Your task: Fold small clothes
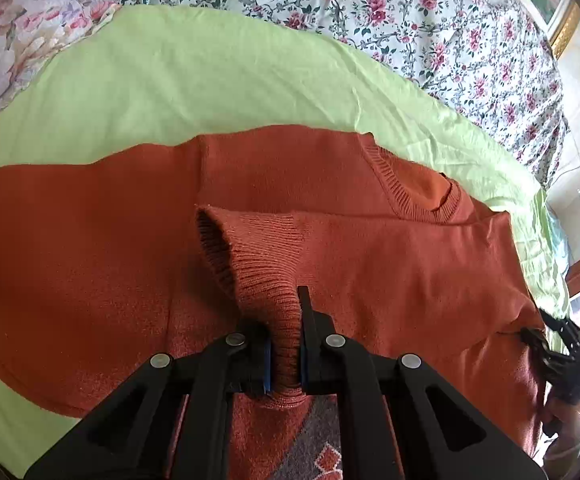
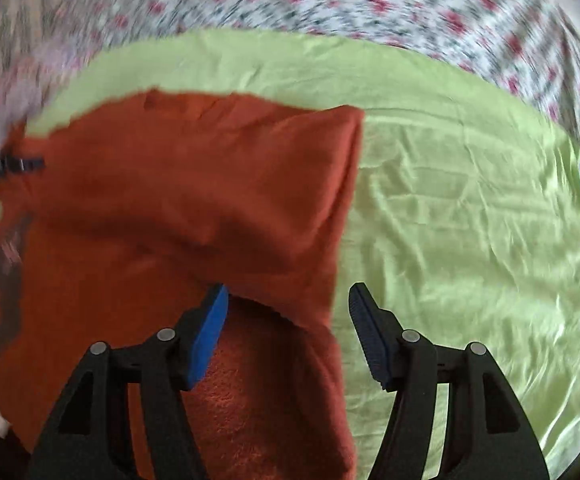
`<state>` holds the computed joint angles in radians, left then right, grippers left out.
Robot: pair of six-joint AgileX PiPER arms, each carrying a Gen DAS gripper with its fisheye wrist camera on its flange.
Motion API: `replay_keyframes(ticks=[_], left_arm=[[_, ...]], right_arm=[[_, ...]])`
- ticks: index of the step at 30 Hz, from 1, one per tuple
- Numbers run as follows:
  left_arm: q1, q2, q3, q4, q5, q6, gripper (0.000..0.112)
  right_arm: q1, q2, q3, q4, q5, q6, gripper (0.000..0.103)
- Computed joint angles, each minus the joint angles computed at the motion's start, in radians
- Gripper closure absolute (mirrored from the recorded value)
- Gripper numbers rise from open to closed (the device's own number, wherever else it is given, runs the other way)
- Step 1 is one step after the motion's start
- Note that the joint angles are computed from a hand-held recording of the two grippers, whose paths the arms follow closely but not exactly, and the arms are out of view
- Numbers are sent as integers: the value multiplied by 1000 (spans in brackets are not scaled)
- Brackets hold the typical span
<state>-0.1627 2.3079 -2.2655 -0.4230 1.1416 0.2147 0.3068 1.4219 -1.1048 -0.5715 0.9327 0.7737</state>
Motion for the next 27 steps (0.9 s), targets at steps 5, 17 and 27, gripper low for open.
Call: replay_keyframes(ticks=[5,17,27], left_arm=[[-14,-3,-19,-61,41,39,104],[-52,-48,136,8,-29,88,99],[-42,-26,72,-16,34,131,105]], right_arm=[[-8,-14,43,-219,123,252,41],[-276,-354,197,281,-119,-32,32],[-564,240,-269,767,-149,-533,92]])
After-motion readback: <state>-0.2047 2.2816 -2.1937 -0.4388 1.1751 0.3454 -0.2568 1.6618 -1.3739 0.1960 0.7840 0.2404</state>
